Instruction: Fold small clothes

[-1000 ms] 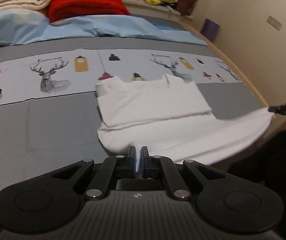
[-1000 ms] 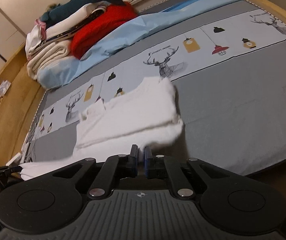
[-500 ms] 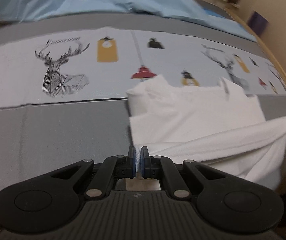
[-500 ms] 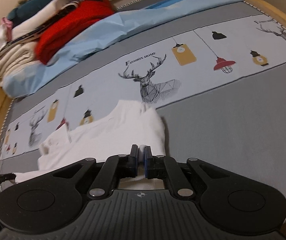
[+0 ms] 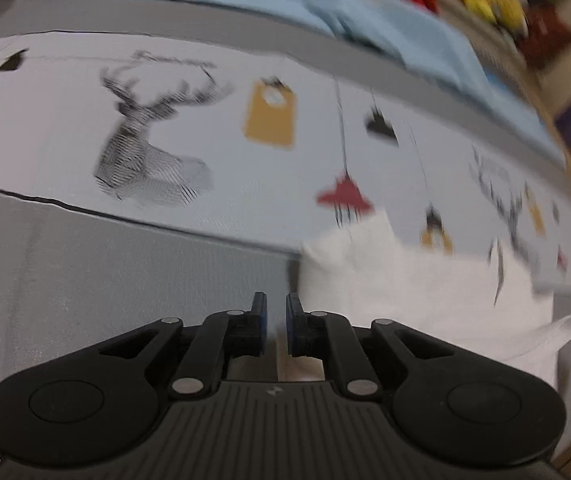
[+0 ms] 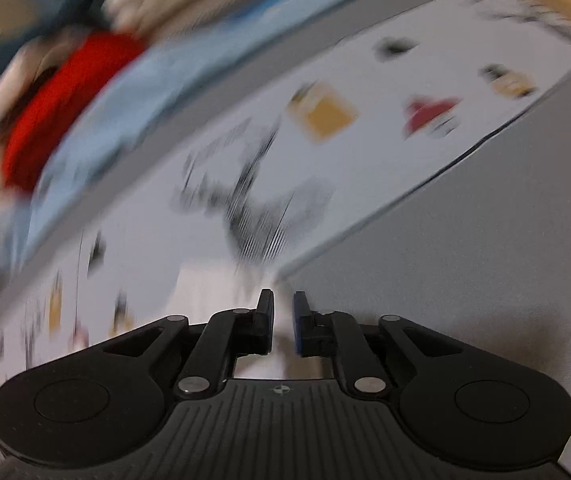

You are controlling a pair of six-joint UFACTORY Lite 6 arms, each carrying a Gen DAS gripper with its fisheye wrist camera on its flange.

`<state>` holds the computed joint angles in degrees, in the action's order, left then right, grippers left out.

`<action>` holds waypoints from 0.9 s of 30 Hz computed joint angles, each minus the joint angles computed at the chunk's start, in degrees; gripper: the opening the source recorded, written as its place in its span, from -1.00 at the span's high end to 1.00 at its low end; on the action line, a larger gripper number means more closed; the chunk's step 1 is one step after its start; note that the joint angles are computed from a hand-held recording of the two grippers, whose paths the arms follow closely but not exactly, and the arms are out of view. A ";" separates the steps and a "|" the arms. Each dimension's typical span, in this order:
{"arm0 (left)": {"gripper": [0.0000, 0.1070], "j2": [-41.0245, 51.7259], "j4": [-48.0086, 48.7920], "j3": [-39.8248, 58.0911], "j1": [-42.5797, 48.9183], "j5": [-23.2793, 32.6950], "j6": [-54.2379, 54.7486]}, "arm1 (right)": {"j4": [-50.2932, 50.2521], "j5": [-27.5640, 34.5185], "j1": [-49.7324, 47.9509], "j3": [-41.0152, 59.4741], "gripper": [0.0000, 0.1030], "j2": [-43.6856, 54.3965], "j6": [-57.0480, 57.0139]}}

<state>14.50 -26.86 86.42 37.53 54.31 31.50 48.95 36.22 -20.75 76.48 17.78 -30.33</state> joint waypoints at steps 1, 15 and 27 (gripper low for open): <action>0.80 0.44 -0.68 0.59 0.75 0.38 0.29 | 2.64 -1.58 -0.69 -1.13 0.73 -0.69 -2.47; 0.32 -0.77 -1.28 -7.70 2.05 1.42 15.09 | 6.59 5.61 -1.16 -5.95 0.23 2.36 -28.76; 0.87 2.82 -7.04 -5.78 -3.84 -4.94 15.70 | 7.91 -1.61 5.92 -3.69 0.90 5.75 -28.16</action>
<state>17.33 -33.89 80.64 33.69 49.37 47.21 56.86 34.61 -14.83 72.79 23.54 -58.49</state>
